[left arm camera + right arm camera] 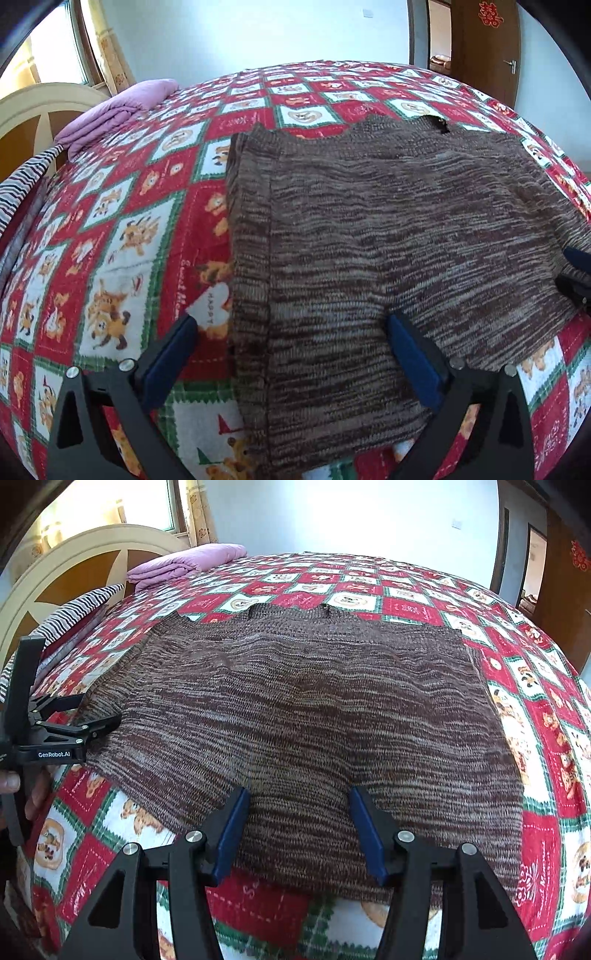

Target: Fold small clothes

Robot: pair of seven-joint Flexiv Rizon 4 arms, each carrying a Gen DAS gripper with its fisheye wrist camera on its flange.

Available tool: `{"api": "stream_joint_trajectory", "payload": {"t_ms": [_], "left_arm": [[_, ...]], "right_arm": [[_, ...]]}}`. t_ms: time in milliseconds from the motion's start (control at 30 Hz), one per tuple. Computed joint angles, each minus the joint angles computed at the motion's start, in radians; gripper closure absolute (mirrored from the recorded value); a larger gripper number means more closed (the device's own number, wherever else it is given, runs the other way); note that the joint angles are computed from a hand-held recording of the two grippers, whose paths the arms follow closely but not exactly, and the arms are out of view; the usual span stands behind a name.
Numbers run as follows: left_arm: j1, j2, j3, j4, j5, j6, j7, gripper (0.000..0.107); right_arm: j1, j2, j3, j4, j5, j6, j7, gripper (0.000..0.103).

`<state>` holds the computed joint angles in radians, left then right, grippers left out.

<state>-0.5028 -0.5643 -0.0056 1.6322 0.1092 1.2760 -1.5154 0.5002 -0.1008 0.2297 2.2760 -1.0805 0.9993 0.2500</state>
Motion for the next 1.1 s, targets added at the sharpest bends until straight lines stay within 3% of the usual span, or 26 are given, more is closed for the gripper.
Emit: {"api": "stream_joint_trajectory", "payload": {"t_ms": [267, 533, 633, 733, 867, 933, 1100], "left_arm": [[0.024, 0.031, -0.027, 0.061, -0.021, 0.024, 0.026, 0.004], [0.011, 0.046, -0.007, 0.084, -0.006, 0.036, 0.017, 0.004], [0.039, 0.052, -0.038, 0.104, -0.032, 0.053, 0.038, 0.004], [0.085, 0.058, -0.092, 0.136, -0.093, 0.078, 0.082, 0.004], [0.073, 0.058, -0.081, 0.143, -0.111, 0.092, 0.093, 0.004], [0.072, 0.058, -0.081, 0.145, -0.118, 0.096, 0.099, 0.004], [0.096, 0.061, -0.11, 0.164, -0.158, 0.113, 0.131, 0.004]], "right_arm": [[0.018, 0.007, 0.014, 0.001, 0.012, -0.045, 0.02, 0.045], [0.037, 0.02, 0.031, 0.01, 0.031, -0.079, 0.026, 0.045], [0.024, 0.038, 0.027, 0.021, 0.024, -0.041, 0.0, 0.045], [-0.029, 0.109, 0.006, 0.066, -0.041, 0.032, 0.07, 0.045], [-0.152, 0.217, -0.023, 0.125, -0.11, 0.056, 0.169, 0.045], [-0.21, 0.228, -0.04, 0.133, -0.098, 0.071, 0.169, 0.045], [-0.322, 0.165, -0.09, 0.112, -0.123, 0.183, 0.158, 0.06]]}}
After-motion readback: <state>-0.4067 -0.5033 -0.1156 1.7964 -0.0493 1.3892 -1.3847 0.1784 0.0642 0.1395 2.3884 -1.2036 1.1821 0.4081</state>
